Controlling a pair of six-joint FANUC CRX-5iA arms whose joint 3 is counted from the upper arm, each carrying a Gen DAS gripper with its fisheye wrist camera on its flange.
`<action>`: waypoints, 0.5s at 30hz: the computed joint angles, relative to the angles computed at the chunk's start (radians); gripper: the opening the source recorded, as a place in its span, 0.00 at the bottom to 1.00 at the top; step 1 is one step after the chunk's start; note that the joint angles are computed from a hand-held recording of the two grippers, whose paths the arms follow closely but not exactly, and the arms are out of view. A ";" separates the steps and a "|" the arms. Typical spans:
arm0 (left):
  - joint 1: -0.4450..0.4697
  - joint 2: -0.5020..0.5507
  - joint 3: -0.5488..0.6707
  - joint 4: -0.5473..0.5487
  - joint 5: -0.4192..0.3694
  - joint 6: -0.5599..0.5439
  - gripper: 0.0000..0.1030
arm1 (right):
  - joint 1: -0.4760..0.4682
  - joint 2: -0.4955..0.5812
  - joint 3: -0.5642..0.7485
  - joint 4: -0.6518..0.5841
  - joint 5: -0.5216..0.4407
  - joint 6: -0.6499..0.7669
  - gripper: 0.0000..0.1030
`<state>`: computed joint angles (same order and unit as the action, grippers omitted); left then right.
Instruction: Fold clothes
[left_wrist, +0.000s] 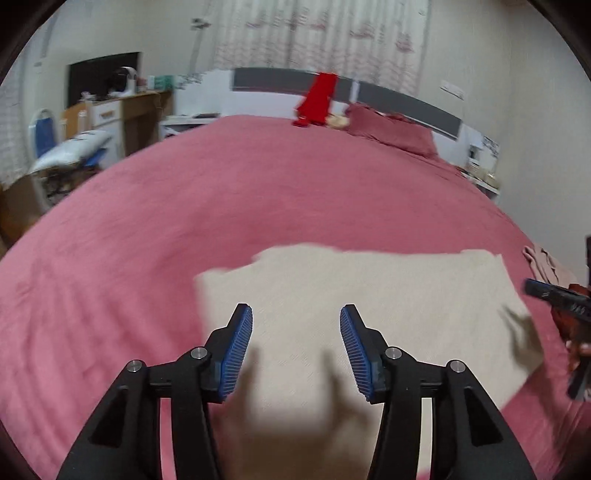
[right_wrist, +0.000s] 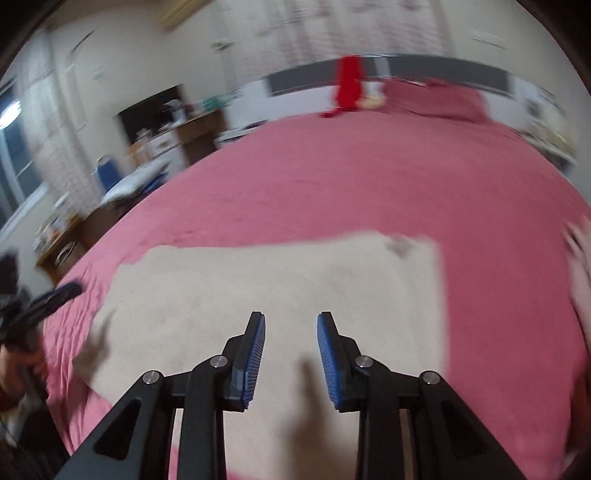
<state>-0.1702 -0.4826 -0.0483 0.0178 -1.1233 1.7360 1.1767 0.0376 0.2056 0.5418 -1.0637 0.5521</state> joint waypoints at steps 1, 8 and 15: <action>-0.017 0.045 0.019 -0.014 0.016 -0.002 0.50 | -0.022 0.039 0.044 -0.041 0.006 0.055 0.28; -0.064 0.137 0.020 -0.196 -0.044 0.078 0.69 | -0.146 0.198 0.188 -0.191 -0.006 0.202 0.23; -0.029 0.085 -0.083 -0.153 0.099 0.041 0.72 | -0.241 0.110 0.021 -0.087 0.045 -0.088 0.17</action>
<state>-0.1997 -0.3976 -0.1311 -0.1352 -1.0239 1.7774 0.9355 0.1480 0.2262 0.4553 -1.0182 0.4642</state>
